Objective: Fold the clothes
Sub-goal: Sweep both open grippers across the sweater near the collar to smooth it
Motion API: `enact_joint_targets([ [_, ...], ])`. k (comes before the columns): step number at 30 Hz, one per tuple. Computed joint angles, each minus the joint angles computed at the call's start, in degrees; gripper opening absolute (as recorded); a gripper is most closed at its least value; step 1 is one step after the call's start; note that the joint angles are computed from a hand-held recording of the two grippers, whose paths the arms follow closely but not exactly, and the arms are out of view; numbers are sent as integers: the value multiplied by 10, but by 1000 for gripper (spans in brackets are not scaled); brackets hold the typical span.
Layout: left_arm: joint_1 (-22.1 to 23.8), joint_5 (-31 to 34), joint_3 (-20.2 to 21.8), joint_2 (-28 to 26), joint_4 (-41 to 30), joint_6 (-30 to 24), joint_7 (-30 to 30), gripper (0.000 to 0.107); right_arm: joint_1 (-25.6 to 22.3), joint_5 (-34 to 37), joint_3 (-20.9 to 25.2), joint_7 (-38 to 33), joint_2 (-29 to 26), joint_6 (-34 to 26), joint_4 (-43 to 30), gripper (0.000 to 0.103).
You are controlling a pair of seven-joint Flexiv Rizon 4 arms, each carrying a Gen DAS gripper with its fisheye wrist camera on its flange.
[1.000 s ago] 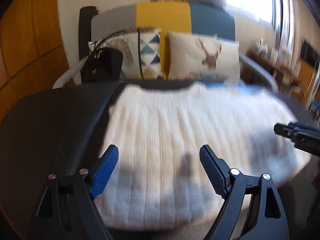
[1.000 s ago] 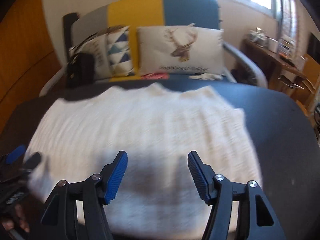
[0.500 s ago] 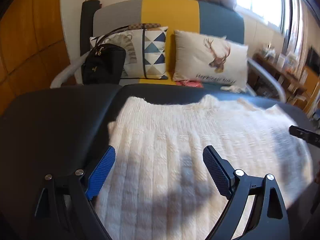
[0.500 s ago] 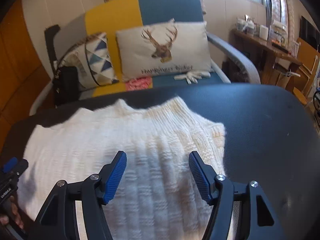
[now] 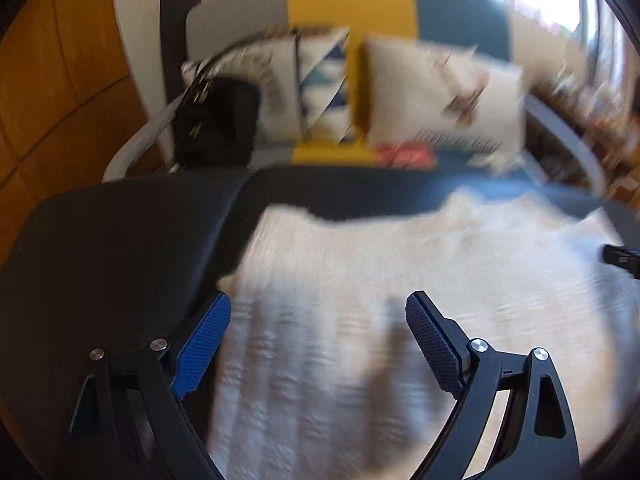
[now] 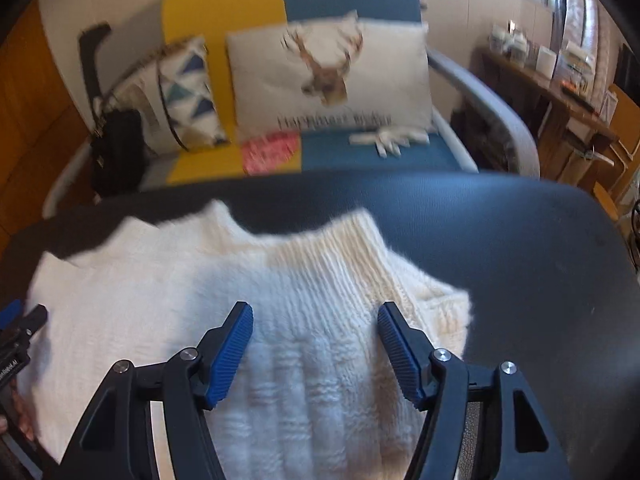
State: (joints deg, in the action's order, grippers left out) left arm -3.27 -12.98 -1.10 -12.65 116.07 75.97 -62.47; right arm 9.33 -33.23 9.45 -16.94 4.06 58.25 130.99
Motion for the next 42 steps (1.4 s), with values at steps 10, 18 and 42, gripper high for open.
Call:
enact_joint_targets([
  [10, -10, -79, 1, -21, -16, 18, 62, 92, -17, -42, -13, -2, -21, 45, -24, 67],
  [18, 53, -187, -71, -19, -8, 4, 132, 92, 4, -18, -18, -30, -43, 22, -41, 68],
  [42, 36, -82, -28, -75, -119, -118, 44, 92, 104, 13, -39, -135, -210, -12, -231, 69],
])
